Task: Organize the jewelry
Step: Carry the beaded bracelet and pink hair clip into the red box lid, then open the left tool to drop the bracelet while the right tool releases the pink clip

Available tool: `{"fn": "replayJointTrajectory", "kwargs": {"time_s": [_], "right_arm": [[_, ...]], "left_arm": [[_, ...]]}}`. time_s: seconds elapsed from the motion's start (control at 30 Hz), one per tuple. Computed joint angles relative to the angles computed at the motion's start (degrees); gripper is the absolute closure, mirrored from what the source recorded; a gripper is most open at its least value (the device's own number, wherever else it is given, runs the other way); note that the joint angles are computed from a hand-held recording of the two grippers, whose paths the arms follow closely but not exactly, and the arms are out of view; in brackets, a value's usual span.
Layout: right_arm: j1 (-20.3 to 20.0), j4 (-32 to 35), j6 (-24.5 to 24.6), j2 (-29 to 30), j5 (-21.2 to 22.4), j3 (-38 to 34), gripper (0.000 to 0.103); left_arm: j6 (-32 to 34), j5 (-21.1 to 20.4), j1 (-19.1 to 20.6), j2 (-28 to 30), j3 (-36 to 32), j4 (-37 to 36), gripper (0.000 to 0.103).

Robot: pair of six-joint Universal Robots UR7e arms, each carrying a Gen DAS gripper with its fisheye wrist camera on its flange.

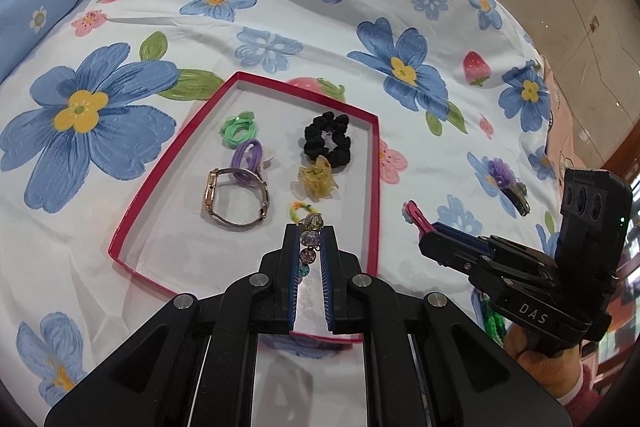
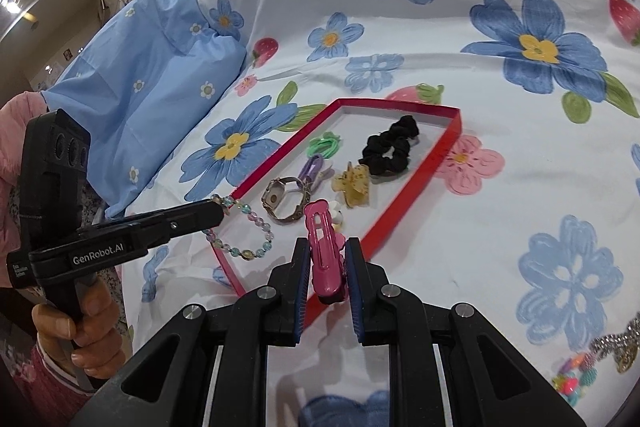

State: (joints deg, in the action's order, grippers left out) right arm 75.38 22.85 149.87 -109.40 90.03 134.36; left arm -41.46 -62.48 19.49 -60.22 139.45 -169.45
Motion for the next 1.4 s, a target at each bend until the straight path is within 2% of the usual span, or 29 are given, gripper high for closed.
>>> {"fn": "replayJointTrajectory", "kwargs": {"time_s": [0.27,0.4,0.7,1.0,1.33,1.4], "right_arm": [[5.72,-3.81,2.48,9.74,4.41,-3.2,0.085],[7.25,-5.32,2.76,14.65,6.63,-4.85,0.085],[11.25,-8.92,1.69,24.07,15.37,-7.49,0.085],[12.96,-9.12,0.34,27.56,19.17,-9.3,0.085],[13.01,-8.71,0.27,28.01,19.09,-9.78,0.084],[12.95,-8.69,0.54,27.93,18.84,-9.72,0.083]], "left_arm": [[1.66,-1.18,4.61,0.98,0.02,-2.15,0.095],[2.26,-1.72,7.36,1.34,0.11,-2.39,0.095],[2.56,-0.99,11.4,2.73,-0.01,-1.46,0.095],[1.78,0.15,12.51,4.31,-0.93,0.55,0.094],[1.15,1.54,12.11,4.63,-1.73,3.08,0.094],[0.91,1.7,12.03,4.48,-1.66,3.4,0.09]]}}
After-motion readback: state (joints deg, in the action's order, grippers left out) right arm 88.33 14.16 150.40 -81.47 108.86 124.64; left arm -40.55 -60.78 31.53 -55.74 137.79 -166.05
